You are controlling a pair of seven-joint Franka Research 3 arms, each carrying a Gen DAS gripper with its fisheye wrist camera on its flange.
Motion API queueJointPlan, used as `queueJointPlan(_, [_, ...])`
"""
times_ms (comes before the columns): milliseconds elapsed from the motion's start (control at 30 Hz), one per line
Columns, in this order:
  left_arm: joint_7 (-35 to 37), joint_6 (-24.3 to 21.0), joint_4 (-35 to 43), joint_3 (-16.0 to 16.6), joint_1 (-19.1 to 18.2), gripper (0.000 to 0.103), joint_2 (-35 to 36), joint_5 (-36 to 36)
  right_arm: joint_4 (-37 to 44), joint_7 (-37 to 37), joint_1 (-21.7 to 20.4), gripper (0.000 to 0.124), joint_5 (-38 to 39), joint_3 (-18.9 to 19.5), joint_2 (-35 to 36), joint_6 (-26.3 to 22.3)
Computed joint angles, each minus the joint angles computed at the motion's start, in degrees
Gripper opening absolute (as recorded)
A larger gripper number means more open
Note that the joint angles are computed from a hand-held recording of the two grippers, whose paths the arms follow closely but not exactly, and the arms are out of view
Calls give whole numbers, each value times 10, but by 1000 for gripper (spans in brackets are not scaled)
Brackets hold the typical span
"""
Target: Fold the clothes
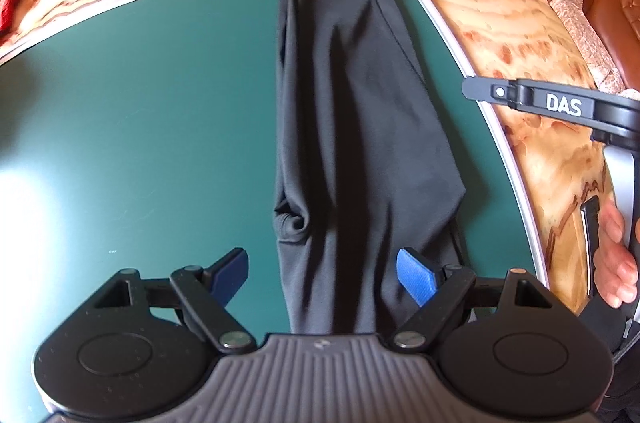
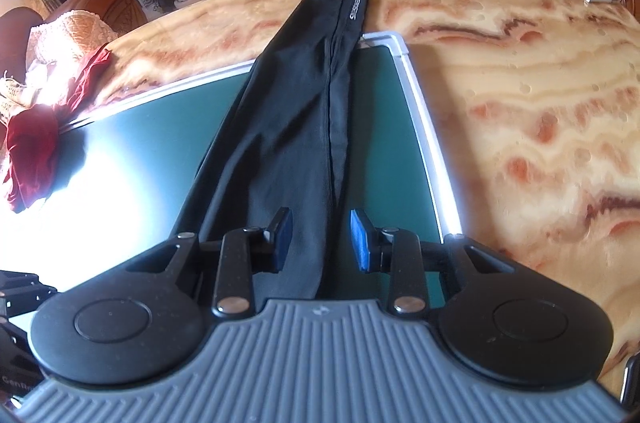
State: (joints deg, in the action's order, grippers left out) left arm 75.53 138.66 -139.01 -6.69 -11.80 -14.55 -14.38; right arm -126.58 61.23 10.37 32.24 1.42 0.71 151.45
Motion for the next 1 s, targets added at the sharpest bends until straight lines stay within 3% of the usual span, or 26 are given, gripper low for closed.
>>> queueJointPlan(467, [-38,8,-32,2,6,86,-29,23,-17,-37,9,38,7,2,-14,-7])
queueJointPlan(700, [-43,27,-62,10,5,86,-45,29,-41,-11,6,38,-1,-1,-29,19])
queueJointPlan(1000, [-43,11,-115,18,-3,86,-97,39,-98,-7,22,38,13,1,-64,21])
